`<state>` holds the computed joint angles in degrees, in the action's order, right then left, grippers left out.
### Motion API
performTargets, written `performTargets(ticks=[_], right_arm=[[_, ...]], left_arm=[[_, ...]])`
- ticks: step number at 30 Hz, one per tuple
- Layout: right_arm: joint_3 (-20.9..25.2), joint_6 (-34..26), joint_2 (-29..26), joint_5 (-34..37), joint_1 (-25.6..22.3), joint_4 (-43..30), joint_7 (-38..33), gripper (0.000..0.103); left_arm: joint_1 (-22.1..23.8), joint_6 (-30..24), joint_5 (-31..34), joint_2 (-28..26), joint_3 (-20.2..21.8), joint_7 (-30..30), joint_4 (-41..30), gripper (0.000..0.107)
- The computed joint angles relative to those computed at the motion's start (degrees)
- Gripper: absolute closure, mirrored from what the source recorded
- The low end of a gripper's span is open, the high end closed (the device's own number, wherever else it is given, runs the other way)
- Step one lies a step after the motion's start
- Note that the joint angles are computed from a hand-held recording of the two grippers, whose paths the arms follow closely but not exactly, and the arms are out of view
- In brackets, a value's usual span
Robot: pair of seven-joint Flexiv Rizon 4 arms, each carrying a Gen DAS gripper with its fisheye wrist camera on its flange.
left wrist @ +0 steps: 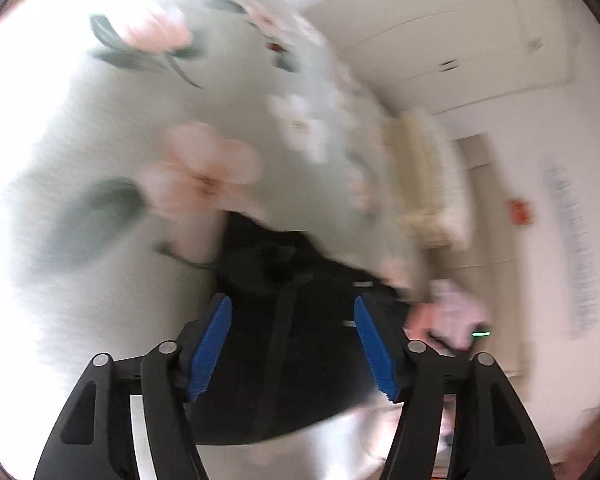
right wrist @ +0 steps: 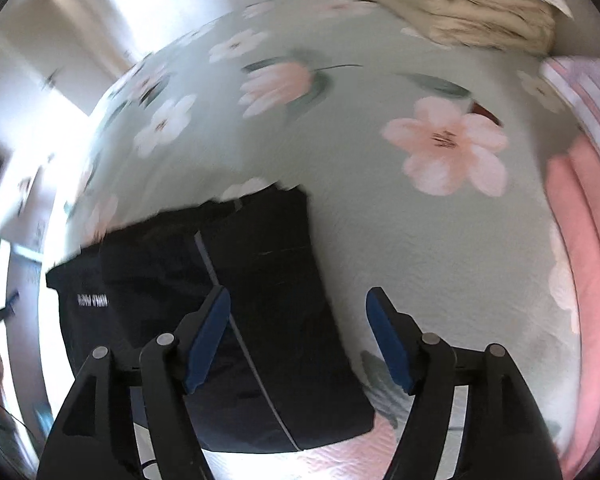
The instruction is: Fold large clothes
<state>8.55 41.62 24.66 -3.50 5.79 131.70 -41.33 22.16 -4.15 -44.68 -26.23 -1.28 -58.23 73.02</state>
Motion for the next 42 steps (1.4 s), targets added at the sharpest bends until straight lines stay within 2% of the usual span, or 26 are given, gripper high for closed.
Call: performTargets(ticks=[2,5,8,11,14,17,20,22,23,24,25,27,30,32,35,39,41,42], right_arm=[[0.9,0.9,-1.8,-2.3,0.3,-0.1,-0.5,0.03],[1.2,3.1,-5.7,-6.4,0.7,-0.9,-2.0,0.03],[0.0,6.2,-10.1,-8.4,0.5,-1.6,-3.6,0.03],[-1.4,9.1,-14.2,-8.9,0.0,-2.2,-5.3,0.03],[-2.6,11.6,-16.8,-7.3,0.0,-2.6,-10.7,0.03],[-2.8,12.1,-18.8,-4.9,0.5,-3.5,-16.9,0.03],[-2.9,13.0,-21.0,-3.7,0.4,-4.2,-19.5,0.03],[-3.2,13.8,-22.4,0.2,0.5,-5.3,-22.2,0.036],[-3.0,14.9,-22.8,0.9,0.5,-5.3,-22.8,0.055],[-2.8,15.5,-22.8,-0.6,0.4,-4.9,-21.9,0.068],[-2.3,15.9,-22.6,-5.7,0.1,-3.7,-18.4,0.073],[-1.5,17.5,-20.8,-14.7,-0.7,-0.7,-11.1,0.083],[0.0,15.2,-16.9,-26.4,-2.3,1.8,1.0,0.085],[0.6,13.4,-14.3,-30.3,-3.3,2.2,5.1,0.086],[0.3,12.1,-12.5,-35.1,-4.8,0.7,7.4,0.087],[-1.1,12.0,-16.3,-41.1,-6.3,-3.5,8.9,0.087],[-2.3,11.1,-20.1,-41.1,-5.9,-5.7,8.9,0.087],[-3.2,10.9,-23.0,-38.8,-5.5,-6.9,8.1,0.087]], left_arm=[[-1.7,1.8,4.0,1.5,0.7,3.1,1.6,0.04],[-6.0,11.7,10.1,5.3,2.0,8.9,7.6,0.04],[-8.1,15.6,10.5,5.5,1.5,12.0,11.3,0.04],[-8.7,16.6,8.6,2.9,0.7,11.2,12.1,0.04],[-9.0,18.1,8.5,1.0,0.4,10.7,11.8,0.04],[-8.1,16.6,6.1,-1.2,-1.0,10.7,10.6,0.04],[-7.6,13.7,4.8,-3.9,-2.3,10.7,8.2,0.04],[-7.7,13.0,4.2,-4.6,-2.7,10.4,7.8,0.043],[-7.9,14.4,3.4,-4.1,-2.8,11.2,8.8,0.048],[-8.2,15.4,3.2,-3.5,-2.7,11.7,9.6,0.067],[-8.5,16.4,3.1,-2.9,-2.5,11.5,10.5,0.084],[-8.8,20.2,0.5,-0.3,-2.2,12.4,14.5,0.09],[-9.5,26.6,-4.2,4.7,-1.6,14.4,20.1,0.093],[-9.8,28.6,-6.6,6.1,-1.5,14.5,20.5,0.093],[-10.5,30.7,-8.5,5.9,-2.1,14.8,18.4,0.093],[-13.0,37.0,-7.3,1.9,-3.4,12.4,13.5,0.093],[-14.1,38.8,-3.0,-1.2,-3.2,9.5,11.1,0.093],[-14.9,38.9,0.3,-3.4,-2.9,7.0,9.6,0.093]])
